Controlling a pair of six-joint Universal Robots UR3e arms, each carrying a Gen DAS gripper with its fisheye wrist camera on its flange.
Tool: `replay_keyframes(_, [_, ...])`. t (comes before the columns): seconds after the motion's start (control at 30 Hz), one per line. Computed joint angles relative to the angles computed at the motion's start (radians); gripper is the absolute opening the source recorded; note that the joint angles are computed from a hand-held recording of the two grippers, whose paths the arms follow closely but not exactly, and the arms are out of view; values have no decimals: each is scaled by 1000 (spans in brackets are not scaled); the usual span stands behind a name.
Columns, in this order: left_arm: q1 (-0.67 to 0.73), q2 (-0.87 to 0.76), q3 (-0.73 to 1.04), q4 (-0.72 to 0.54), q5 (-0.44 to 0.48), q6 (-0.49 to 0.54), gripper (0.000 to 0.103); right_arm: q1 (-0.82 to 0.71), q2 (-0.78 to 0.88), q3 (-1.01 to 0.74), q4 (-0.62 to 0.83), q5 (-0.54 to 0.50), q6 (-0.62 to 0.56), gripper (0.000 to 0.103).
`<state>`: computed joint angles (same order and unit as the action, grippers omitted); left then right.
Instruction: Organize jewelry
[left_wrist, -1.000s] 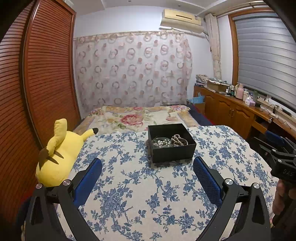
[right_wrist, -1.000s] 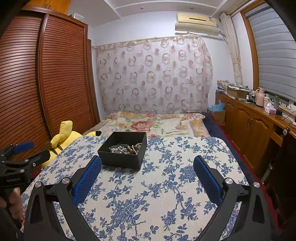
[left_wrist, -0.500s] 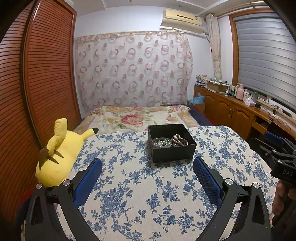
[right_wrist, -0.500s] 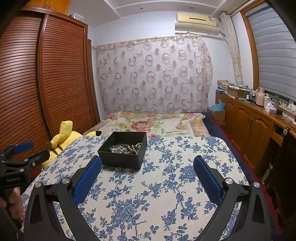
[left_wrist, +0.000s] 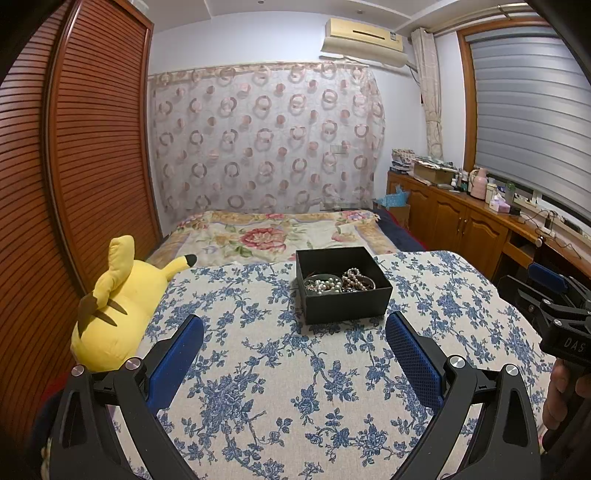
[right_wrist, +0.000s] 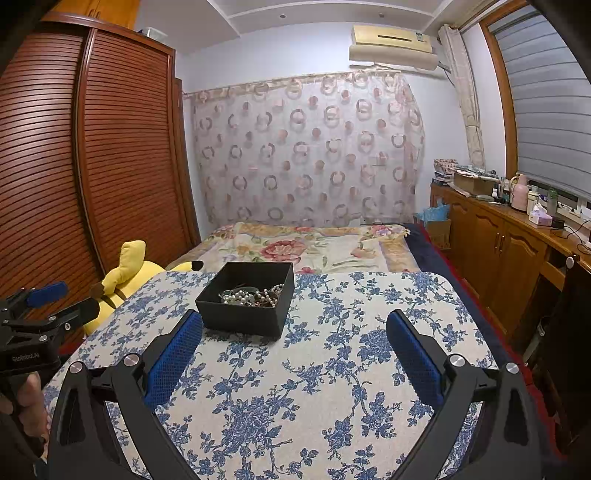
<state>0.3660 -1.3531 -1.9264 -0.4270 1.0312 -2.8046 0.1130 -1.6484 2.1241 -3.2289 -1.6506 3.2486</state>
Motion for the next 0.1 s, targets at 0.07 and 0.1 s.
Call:
replay_keyframes(0.07, [-1, 1, 2, -3, 0, -1, 95, 0, 0, 1, -2, -1, 2, 100])
replay_keyframes(0.1, [0, 0, 1, -3, -2, 1, 95, 1, 2, 1, -3, -3, 3, 100])
